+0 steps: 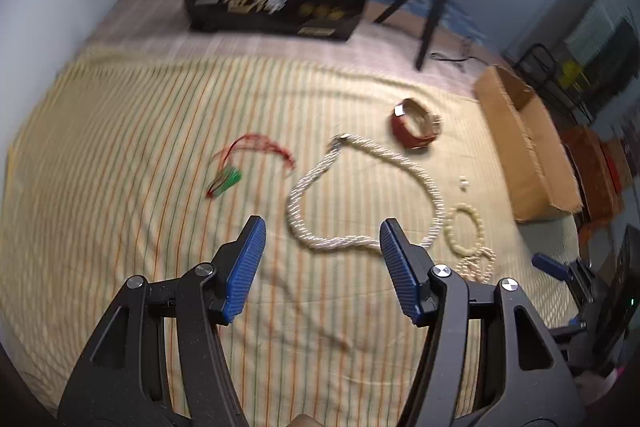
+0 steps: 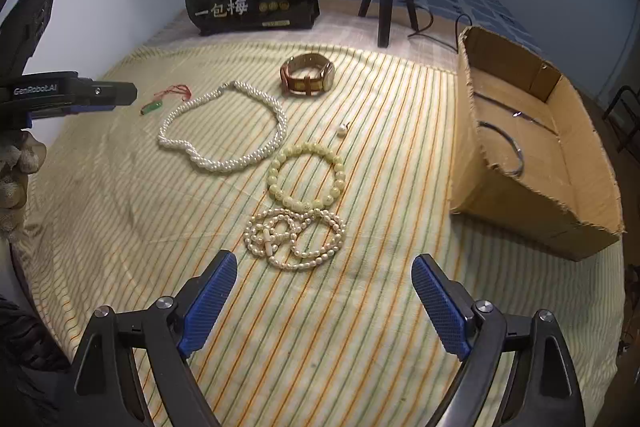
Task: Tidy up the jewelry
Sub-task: 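Grasp the twisted pearl necklace with the left tool while the right tool grasps the pearl bracelet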
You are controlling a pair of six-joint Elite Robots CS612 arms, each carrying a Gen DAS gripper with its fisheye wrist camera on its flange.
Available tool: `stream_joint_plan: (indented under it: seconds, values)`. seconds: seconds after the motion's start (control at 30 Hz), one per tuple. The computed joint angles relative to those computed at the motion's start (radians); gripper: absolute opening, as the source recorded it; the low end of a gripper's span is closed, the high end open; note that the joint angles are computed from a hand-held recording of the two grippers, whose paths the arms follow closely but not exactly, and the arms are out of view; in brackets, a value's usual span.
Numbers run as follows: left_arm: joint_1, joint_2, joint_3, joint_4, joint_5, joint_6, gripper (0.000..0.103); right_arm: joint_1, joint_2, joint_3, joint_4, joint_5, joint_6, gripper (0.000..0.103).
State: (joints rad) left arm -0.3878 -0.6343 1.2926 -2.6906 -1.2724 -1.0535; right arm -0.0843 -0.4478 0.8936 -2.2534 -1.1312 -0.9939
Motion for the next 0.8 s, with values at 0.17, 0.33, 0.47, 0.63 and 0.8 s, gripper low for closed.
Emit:
stream_joint_plan:
  seconds: [0.17, 0.33, 0.47, 0.63, 0.8]
  values:
    - [0.016, 0.030, -0.024, 0.021, -0.057, -0.060, 0.061, 0.009, 0.009, 0.002, -0.019, -0.014, -0.001, 0.091]
    - [0.022, 0.061, -0.065, 0.050, -0.071, -0.076, 0.061, 0.014, 0.016, 0.011, -0.064, -0.027, -0.018, 0.091]
    - [0.026, 0.079, -0.091, 0.069, -0.071, -0.089, 0.060, 0.017, 0.029, -0.012, -0.027, -0.028, -0.014, 0.091]
    - [0.034, 0.098, -0.121, 0.093, -0.086, -0.096, 0.056, 0.023, 0.038, -0.027, 0.007, -0.034, -0.022, 0.094]
    - [0.034, 0.111, -0.145, 0.127, -0.072, -0.075, 0.056, 0.028, 0.049, -0.036, 0.008, -0.053, -0.034, 0.102]
